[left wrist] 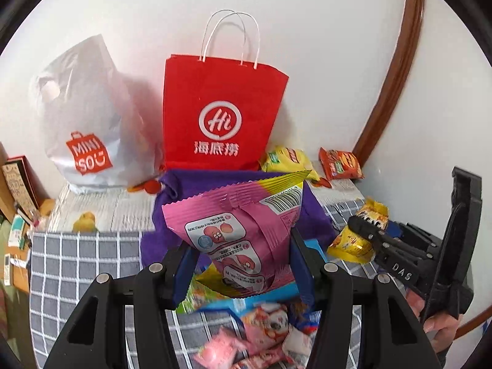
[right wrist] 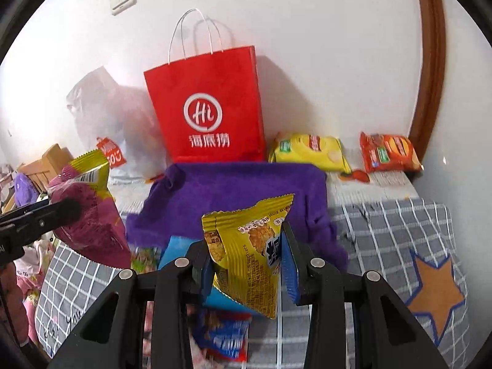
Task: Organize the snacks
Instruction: 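Carry the yellow packet and pink bag with both tools over the purple towel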
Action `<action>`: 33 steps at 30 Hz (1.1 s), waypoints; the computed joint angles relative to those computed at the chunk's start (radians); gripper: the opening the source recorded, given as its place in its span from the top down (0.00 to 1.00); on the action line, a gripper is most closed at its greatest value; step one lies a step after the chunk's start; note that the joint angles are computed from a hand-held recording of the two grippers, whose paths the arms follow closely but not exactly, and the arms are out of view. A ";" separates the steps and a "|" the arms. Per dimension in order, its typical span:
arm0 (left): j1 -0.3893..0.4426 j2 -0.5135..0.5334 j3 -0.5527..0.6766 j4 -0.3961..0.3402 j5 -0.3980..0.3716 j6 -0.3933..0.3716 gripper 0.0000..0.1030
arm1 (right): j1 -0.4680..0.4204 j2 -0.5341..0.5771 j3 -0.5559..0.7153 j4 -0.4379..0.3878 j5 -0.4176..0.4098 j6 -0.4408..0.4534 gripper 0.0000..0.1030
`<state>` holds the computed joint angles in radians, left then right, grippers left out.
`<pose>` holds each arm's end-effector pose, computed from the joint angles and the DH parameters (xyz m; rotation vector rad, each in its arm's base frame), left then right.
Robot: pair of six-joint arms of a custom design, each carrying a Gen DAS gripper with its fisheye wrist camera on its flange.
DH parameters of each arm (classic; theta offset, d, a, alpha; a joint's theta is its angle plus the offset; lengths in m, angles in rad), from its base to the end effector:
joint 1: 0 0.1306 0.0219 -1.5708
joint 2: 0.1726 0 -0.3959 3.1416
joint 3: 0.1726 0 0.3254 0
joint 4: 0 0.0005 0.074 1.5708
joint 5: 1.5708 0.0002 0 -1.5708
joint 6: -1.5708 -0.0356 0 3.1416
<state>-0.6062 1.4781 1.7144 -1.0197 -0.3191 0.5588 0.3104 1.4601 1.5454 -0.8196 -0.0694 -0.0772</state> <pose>0.3727 -0.2454 0.5252 -0.0996 2.3128 -0.2174 0.4296 0.1399 0.4799 -0.3053 2.2988 0.2774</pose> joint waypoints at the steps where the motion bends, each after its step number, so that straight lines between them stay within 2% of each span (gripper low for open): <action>1: 0.007 0.013 0.021 -0.009 -0.003 -0.005 0.48 | -0.002 0.014 0.021 -0.001 0.001 0.002 0.64; 5: 0.041 0.062 0.094 -0.029 0.003 -0.033 0.48 | -0.007 0.083 0.131 -0.022 -0.005 0.018 0.64; 9: 0.078 0.105 0.147 -0.031 0.046 -0.059 0.48 | -0.011 0.146 0.222 -0.023 -0.003 0.030 0.64; 21: 0.176 0.238 0.279 -0.053 0.112 -0.104 0.48 | -0.030 0.313 0.425 -0.054 -0.009 0.045 0.64; 32: 0.255 0.318 0.242 0.000 0.196 -0.092 0.48 | -0.047 0.471 0.535 -0.138 -0.019 0.077 0.64; 33: 0.260 0.332 0.252 -0.016 0.198 -0.089 0.48 | -0.046 0.485 0.546 -0.145 -0.011 0.086 0.64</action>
